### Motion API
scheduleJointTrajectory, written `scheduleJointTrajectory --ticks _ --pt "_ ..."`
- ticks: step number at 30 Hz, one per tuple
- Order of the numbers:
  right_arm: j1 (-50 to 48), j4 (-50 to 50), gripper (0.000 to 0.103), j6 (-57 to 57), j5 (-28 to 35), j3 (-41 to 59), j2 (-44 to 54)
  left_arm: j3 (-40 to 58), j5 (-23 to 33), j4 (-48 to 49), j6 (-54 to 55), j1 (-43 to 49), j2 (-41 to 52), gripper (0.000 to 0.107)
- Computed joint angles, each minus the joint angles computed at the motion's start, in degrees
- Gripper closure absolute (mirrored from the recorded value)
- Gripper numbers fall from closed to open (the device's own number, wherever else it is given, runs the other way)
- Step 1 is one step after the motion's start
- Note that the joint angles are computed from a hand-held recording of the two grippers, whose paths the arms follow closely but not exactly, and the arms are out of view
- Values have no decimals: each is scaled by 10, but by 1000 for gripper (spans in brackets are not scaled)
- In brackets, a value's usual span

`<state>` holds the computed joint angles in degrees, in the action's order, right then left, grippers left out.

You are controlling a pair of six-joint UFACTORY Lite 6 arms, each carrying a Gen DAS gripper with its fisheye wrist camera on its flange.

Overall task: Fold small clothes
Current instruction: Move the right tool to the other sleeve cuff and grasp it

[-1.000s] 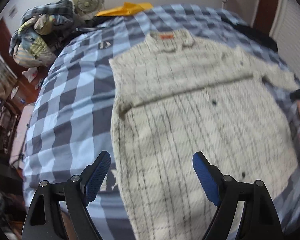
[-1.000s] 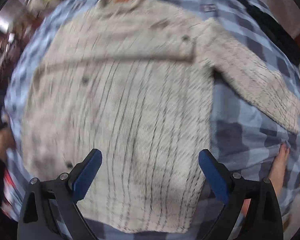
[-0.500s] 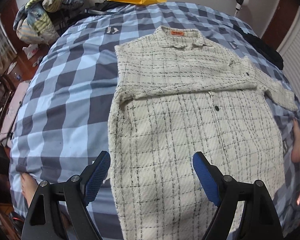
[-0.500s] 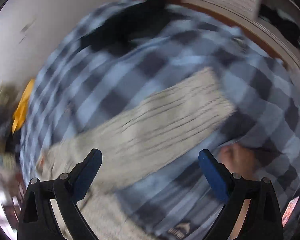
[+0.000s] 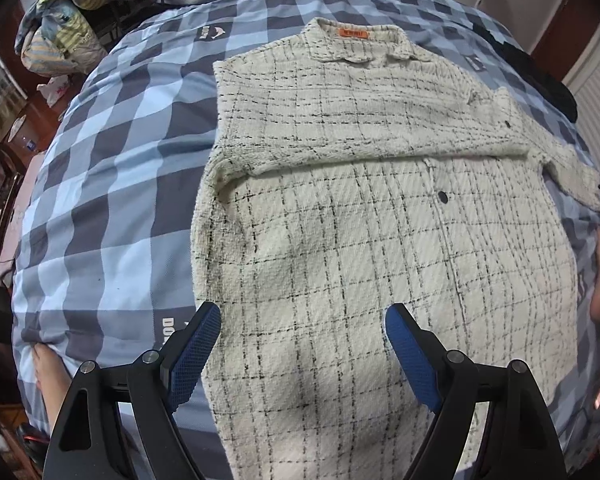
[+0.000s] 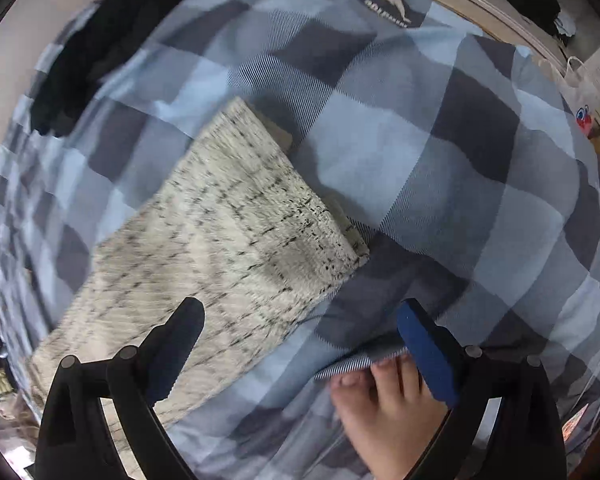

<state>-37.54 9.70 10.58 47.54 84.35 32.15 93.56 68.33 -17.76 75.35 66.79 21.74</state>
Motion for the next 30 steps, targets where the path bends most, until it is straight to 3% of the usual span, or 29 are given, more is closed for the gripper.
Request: scheduleJointTrajectory --ticks 1,2,3,5,8,12,14,17,19,20,22,23,24,27,30 --pt "5 -1 17 4 -6 5 9 -6 -5 0 5 0 -5 22" --pt "9 0 43 4 -12 11 16 -9 -8 -1 11 1 -8 22" --pt "15 7 75 -1 -13 20 27 -11 -11 -5 21 3 -12 22" --pt "31 -11 94 19 -3 38 43 -10 -13 -15 38 8 -18 22" --pt "49 -47 103 59 -21 29 12 16 2 -29 49 18 -10 22" --pt "66 -85 103 102 -34 57 -75 92 58 -37 26 31 30 22" --pt "65 -51 103 76 -27 85 -112 138 91 -51 16 42 55 22" --pt "86 -9 103 52 49 170 -119 221 143 -55 -4 54 101 22" --pt "73 36 103 61 82 160 -135 262 169 -57 -11 65 126 22" --pt "49 94 97 49 93 144 -137 275 175 -59 -15 71 135 22" --pt "9 149 64 19 78 73 -156 294 185 -59 -21 78 148 22" --pt "-8 165 37 5 55 38 -168 306 194 -59 -26 81 157 22" --pt "-18 168 25 -9 26 -15 -190 318 203 -57 -32 82 166 22" --pt "-28 124 25 -8 6 -70 -184 390 270 -52 -73 82 222 17" --pt "-39 104 25 -37 23 -59 -123 345 249 -41 -89 71 203 14"
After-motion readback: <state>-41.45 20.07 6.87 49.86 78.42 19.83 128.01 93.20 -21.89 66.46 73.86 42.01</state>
